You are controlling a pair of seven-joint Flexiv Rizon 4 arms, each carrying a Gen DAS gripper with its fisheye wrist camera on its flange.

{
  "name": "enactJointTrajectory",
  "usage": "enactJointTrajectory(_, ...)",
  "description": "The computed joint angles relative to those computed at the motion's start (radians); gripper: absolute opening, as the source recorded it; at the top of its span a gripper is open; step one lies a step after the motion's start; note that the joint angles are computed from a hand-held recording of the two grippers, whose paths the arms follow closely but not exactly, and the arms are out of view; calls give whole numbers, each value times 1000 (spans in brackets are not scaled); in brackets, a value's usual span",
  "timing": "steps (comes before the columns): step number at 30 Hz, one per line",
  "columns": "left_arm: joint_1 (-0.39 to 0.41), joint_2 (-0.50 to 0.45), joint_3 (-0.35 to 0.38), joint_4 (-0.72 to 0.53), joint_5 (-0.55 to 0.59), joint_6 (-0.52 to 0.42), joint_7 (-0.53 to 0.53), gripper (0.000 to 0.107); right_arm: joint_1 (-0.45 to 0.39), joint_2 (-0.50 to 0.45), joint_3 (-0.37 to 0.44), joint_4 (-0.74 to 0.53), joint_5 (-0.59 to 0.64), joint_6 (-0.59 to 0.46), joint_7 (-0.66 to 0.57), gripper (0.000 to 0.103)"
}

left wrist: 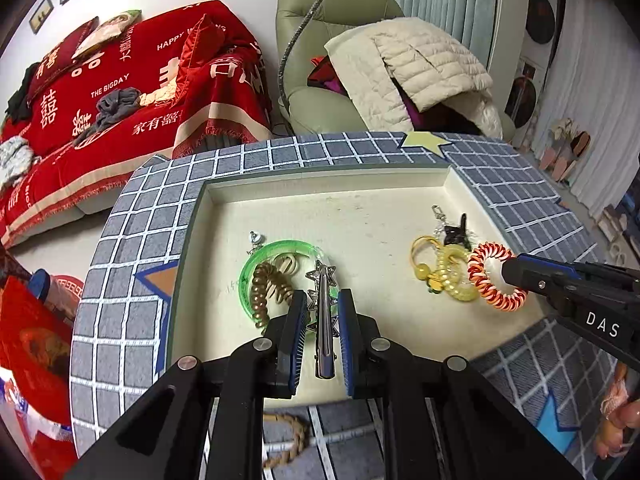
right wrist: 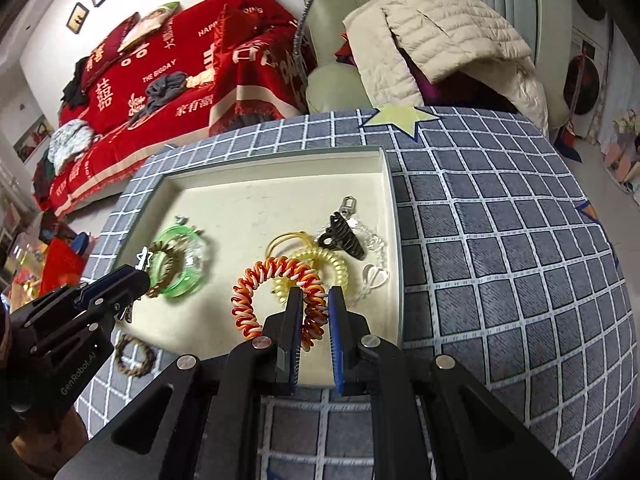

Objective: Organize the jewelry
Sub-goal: 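Carry both held pieces into the tray and open both tools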

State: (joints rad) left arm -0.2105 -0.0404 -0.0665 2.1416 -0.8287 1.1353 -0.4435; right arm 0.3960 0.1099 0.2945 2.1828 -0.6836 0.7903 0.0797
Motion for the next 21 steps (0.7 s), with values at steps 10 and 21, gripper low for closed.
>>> enactJointTrajectory(10,-3,-46,-28,8,36,88,8,37,-6,-44,-20,25,22,51,4,14)
enactJointTrajectory(21,-18,-31,-44,32,-14,170,39,37,-6,-36,-22,36,31,73,9,41)
